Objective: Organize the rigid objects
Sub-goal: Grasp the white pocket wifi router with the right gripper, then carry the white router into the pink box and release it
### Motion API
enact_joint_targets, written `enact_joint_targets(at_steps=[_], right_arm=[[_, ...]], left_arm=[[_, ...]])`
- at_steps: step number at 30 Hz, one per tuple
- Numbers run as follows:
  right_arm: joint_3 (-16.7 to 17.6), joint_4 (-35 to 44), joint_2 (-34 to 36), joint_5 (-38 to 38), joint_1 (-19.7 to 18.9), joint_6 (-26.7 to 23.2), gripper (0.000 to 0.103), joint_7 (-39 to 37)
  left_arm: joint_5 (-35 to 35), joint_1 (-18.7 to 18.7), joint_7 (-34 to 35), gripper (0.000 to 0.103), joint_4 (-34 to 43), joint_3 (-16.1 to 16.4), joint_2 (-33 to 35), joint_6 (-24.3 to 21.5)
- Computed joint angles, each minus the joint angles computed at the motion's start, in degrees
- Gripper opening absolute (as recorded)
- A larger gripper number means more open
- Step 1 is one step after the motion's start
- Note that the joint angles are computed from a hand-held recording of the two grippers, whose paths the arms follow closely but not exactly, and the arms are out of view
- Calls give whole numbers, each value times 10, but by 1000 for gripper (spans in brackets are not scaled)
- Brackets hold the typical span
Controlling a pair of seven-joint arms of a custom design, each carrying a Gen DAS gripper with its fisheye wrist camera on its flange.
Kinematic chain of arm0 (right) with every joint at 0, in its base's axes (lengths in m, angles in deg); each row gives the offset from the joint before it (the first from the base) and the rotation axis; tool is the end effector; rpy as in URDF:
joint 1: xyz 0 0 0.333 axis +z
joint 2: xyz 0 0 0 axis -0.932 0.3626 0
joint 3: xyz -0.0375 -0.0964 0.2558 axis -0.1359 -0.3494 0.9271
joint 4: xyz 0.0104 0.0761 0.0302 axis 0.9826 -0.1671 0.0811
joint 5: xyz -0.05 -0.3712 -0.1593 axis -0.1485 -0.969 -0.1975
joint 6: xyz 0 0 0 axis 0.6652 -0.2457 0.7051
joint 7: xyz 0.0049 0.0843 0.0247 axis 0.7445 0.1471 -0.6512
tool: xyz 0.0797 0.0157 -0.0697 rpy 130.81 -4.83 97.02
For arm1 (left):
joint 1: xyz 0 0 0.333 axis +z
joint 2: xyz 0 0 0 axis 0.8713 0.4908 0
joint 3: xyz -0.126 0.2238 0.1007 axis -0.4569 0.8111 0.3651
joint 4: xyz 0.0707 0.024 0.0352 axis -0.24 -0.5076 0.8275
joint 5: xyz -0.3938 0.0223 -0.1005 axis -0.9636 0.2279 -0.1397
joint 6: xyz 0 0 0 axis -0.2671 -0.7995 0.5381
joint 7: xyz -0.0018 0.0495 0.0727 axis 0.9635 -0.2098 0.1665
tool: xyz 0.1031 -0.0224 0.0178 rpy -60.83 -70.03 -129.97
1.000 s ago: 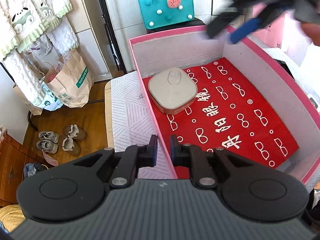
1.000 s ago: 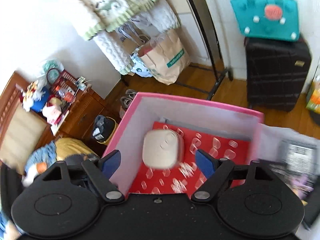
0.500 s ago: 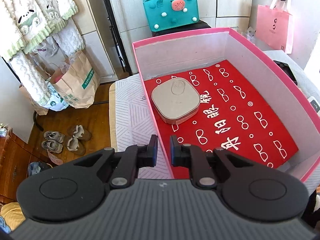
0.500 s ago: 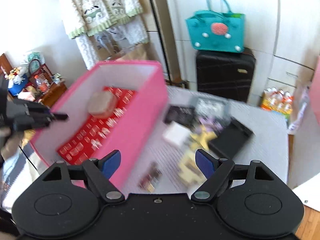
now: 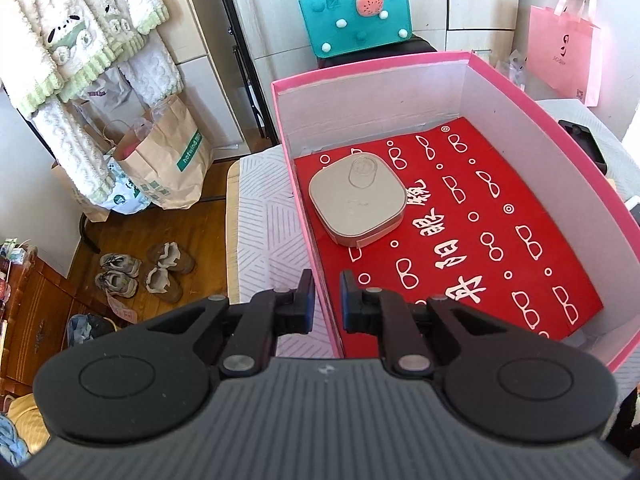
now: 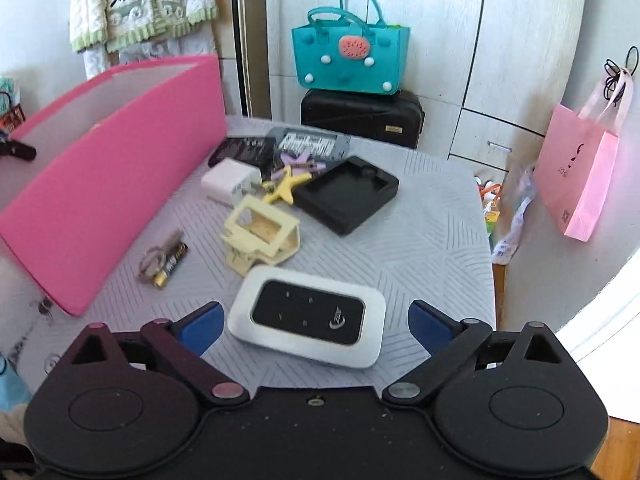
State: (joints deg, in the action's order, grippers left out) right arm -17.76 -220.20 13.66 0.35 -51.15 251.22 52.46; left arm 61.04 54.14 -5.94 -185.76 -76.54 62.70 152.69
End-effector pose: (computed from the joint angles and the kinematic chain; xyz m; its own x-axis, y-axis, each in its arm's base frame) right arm 0.5138 0.0686 0.3660 0.4446 -0.8956 0.0158 -0.6811 -0.3495 -0.6433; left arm 0.5119 -0.2117 0.3981 -0.0467 -0.9904 -0.1298 -0.7945 0.1156 -0.5962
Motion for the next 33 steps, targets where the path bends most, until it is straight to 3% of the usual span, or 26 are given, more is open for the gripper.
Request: enact_joint_targets(at_steps=[5,8,10,17,19,26,33], right_arm=[[-1,17,19,43,-7,-32,100,-8],[17,22,31,46,-20,-16,100,30],[18,32,35,47,-27,-41,100,43],[45,52,63,-60,-53,-50,103,131],[51,57,69,-127,-59,-52,103,163],[57,70,75,-125,-70,-59,102,160],[47,61,33,-86,-59,-79,102,130]], left_arm=[[-1,-1,0,12,1,0,0,-1],[-5,-1,5,12,2,0,1,-3],[-8,-3,10,12,2,0,0,-6],[-16,-4,21,12,2,0,-2,-13],[-8,-4,16,12,3,-3,-3,-16],[-11,-6,28,12,0,-3,-9,-20],[-18,-3,33,12,-2,-5,-11,-15]])
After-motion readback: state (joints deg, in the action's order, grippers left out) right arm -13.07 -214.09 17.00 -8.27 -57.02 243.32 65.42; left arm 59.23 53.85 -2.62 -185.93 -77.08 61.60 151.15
